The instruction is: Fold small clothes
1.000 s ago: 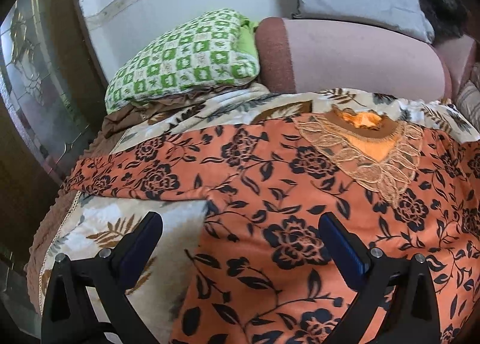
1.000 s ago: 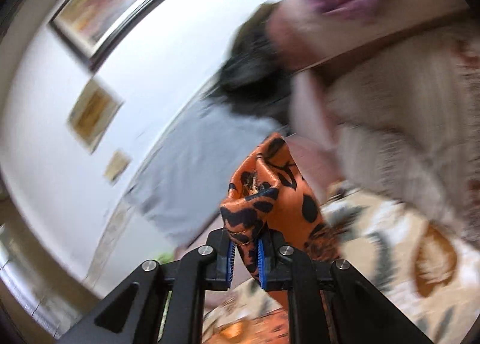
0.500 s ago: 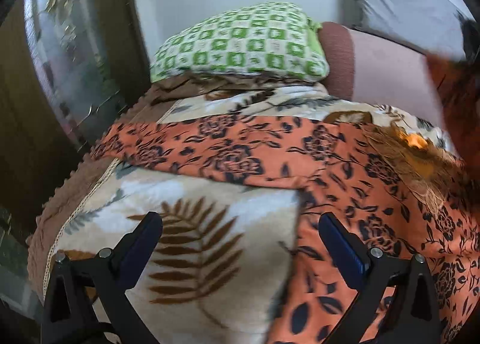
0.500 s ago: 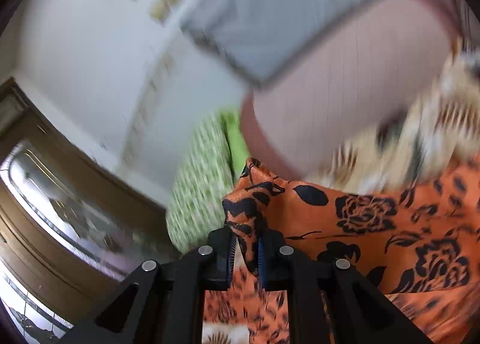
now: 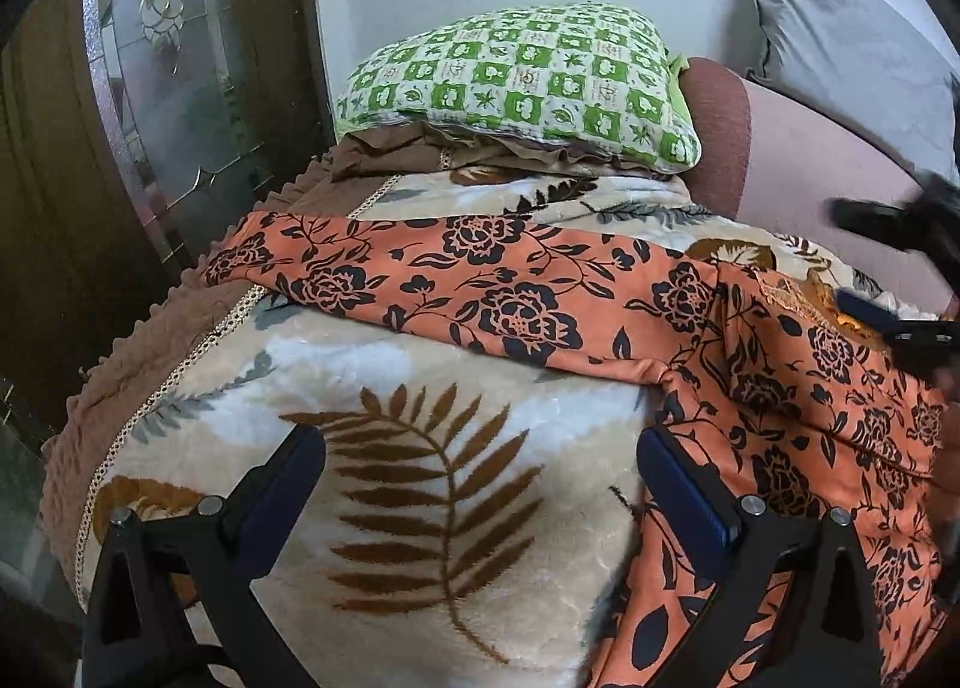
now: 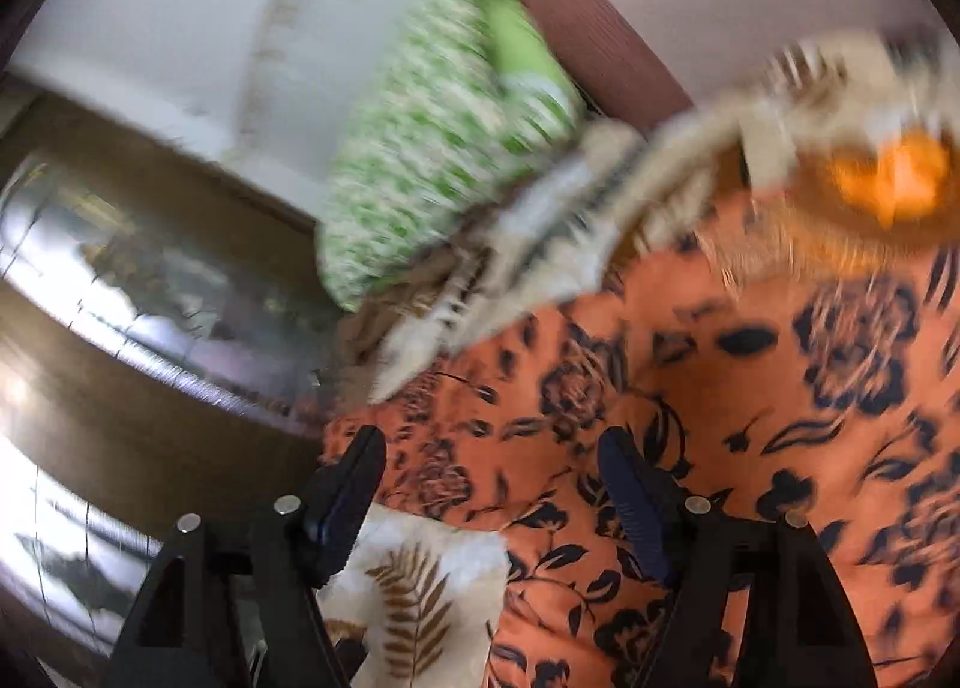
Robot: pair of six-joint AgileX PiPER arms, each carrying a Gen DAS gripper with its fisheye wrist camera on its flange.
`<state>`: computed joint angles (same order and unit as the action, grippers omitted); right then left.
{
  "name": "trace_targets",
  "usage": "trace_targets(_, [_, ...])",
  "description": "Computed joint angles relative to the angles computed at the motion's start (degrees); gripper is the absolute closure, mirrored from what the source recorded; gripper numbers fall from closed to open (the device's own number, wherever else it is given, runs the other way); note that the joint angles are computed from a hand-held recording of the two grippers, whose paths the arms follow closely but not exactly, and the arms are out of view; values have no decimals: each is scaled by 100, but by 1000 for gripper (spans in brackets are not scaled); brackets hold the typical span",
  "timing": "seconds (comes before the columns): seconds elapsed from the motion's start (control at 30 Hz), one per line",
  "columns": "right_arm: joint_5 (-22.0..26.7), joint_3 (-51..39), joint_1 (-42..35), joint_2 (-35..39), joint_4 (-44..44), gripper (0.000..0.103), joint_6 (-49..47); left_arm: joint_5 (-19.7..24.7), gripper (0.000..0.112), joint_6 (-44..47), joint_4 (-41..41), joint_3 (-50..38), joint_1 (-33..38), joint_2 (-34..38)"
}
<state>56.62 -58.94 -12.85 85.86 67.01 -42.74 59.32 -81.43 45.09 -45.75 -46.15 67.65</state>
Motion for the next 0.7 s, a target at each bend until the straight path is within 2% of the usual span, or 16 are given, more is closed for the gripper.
trace_targets(0.07, [-401,-27,-121,-257,-556,27,277,48,9,12,18,3,44,-38])
trace_targets(0.1, [-412,17,-264,-258,-708,27,268,81,9,10,41,13,86,-58])
trace_targets(0.17, [-381,101,-548,-30,-1049,29,339,50,9,65,28,58,293,-127])
trace_targets(0.23, [-732,184,-537,283,-1748,30,660,-7,9,166,-25,113,673,-169])
trace_targets(0.27, [-1048,275,-400,507,-2177,35,822,-39,9,207,-46,149,806,-195])
trace_targets(0.3, [-1455,480,-270,594,-2377,45,774,-153,9,352,-141,190,1157,-231])
trace_targets(0.33, [-1750,627,-179,451,-2348,47,516,-279,9,487,-253,252,1472,-298])
trace_targets(0.37, [-1817,694,-143,325,-2357,48,399,-385,9,591,-351,299,1707,-348])
trace_targets(0.43, [-1379,627,-321,164,-2329,48,246,-756,9,959,-708,417,2534,-432])
trace_targets(0.5, [-891,775,-747,-223,-1842,48,-299,-1072,9,1491,-1107,473,3236,-461])
trace_targets(0.6, [-179,1026,-1511,-870,-1712,48,-1097,-1618,9,2676,-2058,437,4354,-429])
trace_targets(0.7, [662,1202,-2451,-1387,-1818,48,-1806,-1759,9,3354,-2335,126,5017,-137])
